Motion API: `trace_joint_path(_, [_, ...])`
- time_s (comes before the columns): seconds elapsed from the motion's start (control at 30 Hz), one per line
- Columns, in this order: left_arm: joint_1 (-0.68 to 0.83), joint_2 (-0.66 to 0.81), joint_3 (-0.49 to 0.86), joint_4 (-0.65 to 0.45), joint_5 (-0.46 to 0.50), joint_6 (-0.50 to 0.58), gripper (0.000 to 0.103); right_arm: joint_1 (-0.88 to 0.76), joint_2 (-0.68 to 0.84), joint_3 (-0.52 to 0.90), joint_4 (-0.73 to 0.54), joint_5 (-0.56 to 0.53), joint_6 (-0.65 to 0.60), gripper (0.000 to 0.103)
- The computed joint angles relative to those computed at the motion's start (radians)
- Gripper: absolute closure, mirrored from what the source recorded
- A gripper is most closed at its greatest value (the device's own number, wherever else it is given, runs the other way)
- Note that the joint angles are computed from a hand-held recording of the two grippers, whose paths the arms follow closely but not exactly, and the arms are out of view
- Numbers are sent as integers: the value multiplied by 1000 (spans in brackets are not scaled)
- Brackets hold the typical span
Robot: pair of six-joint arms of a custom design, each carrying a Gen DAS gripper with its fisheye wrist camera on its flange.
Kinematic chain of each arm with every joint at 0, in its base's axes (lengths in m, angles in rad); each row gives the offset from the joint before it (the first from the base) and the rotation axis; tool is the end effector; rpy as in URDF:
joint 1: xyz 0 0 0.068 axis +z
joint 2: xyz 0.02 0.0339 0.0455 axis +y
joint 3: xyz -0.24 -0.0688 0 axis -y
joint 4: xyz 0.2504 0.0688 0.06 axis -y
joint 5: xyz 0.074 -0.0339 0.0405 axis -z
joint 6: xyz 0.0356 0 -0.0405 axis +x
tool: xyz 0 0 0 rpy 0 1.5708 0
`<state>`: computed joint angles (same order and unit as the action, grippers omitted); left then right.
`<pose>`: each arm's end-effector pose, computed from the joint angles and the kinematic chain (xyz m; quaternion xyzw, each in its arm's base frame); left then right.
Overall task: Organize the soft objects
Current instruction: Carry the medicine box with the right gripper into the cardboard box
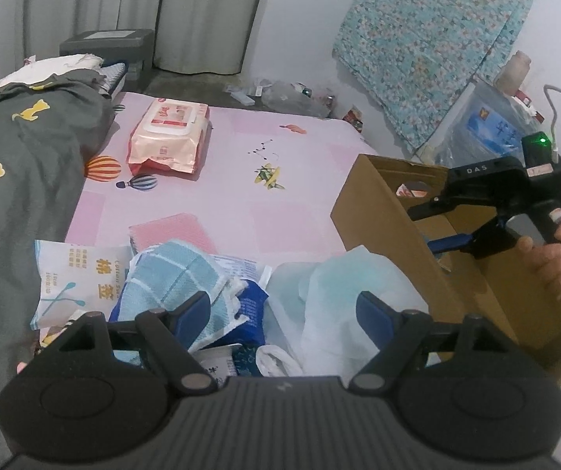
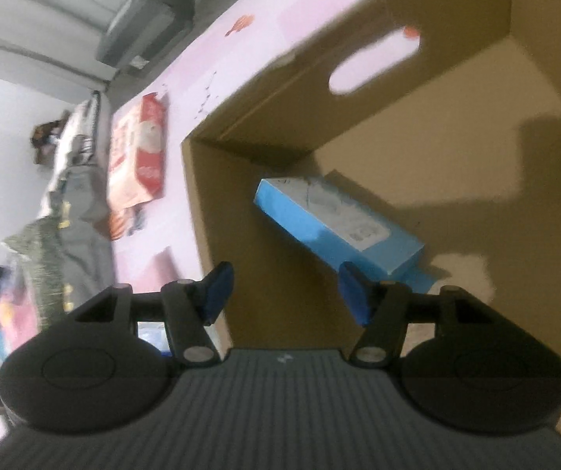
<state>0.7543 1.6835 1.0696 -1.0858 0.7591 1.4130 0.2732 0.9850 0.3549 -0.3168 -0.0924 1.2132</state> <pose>0.2160 0.1694 0.1578 0.2772 0.8848 -0.2259 0.2987 0.1810 0.0541 0.1256 0.4179 0.8541 0.2398 0.1960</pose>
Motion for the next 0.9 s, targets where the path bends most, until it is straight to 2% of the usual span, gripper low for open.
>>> trace_joint_path(0.1, [6, -13, -13, 2, -3, 5, 20, -14, -31, -41, 50, -17, 18, 45])
trace_joint_path(0.2, [10, -21, -22, 2, -8, 10, 20, -70, -97, -112, 103, -89, 45, 45])
trace_joint_path(0.37, [15, -40, -39, 5, -14, 20, 20, -86, -164, -225, 212, -151, 145, 44])
trace_joint_path(0.47, [17, -51, -47, 0, -14, 28, 20, -85, -171, -268, 232, -152, 183, 43])
trace_joint_path(0.57, [22, -61, -55, -5, -12, 42, 20, -56, -322, -325, 154, -104, 256, 42])
trace_joint_path(0.63, [23, -69, -61, -4, -12, 47, 20, -35, -490, -333, 26, -65, 253, 42])
trace_joint_path(0.7, [22, -74, -65, -2, -13, 46, 20, -16, -565, -301, -75, -6, 228, 42])
trace_joint_path(0.8, [22, -76, -68, -6, -11, 46, 20, 13, -512, -197, -191, 122, 144, 43])
trace_joint_path(0.9, [23, -77, -72, -6, -14, 50, 20, 17, -363, -119, -201, 202, 50, 43])
